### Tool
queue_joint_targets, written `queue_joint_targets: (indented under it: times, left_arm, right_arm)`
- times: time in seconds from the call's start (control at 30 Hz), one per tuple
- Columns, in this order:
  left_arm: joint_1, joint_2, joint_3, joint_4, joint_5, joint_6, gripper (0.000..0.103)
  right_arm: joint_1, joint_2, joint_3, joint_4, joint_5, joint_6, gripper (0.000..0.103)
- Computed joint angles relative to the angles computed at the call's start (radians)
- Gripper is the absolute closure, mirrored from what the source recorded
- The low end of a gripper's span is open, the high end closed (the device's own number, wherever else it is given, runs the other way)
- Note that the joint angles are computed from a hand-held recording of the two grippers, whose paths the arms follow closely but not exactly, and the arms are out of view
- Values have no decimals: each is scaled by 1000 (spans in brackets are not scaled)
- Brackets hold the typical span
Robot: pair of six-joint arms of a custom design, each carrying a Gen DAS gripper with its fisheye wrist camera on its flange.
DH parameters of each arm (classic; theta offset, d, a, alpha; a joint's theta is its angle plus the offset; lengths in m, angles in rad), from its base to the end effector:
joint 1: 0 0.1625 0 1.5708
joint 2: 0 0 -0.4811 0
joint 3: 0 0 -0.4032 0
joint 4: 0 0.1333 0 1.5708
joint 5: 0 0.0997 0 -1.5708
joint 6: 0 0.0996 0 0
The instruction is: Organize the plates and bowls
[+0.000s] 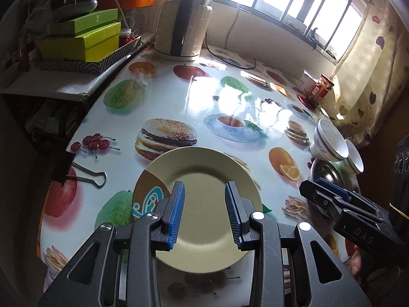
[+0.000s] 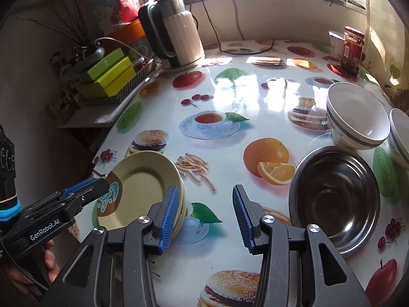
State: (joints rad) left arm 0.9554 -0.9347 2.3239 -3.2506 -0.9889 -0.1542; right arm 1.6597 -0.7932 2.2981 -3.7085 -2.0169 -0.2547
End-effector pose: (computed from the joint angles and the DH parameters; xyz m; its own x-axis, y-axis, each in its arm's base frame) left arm -0.1224 -0.4988 0.1018 -0.8488 0.2293 -0.4763 0.4278 0.8273 -0.3640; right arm 0.1342 -0.4876 0.0895 -0.8735 -0.0339 0.4857 -0.3014 0.8211 -0.4847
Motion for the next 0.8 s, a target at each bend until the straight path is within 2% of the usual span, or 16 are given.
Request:
queue_joint_targets:
  times: [0.07, 0.43, 0.8]
  left_arm:
    - [-1, 10, -14, 14, -36, 10, 69]
    - [-41, 106, -115, 73, -128, 65, 69]
    - [-76, 201, -239, 140, -173, 94, 69]
  right_arm:
    - [-5, -11, 19, -36, -15, 3, 59]
    - [-81, -95, 125, -211, -62, 31, 57]
    - [-155, -166, 138, -242, -89, 37, 57]
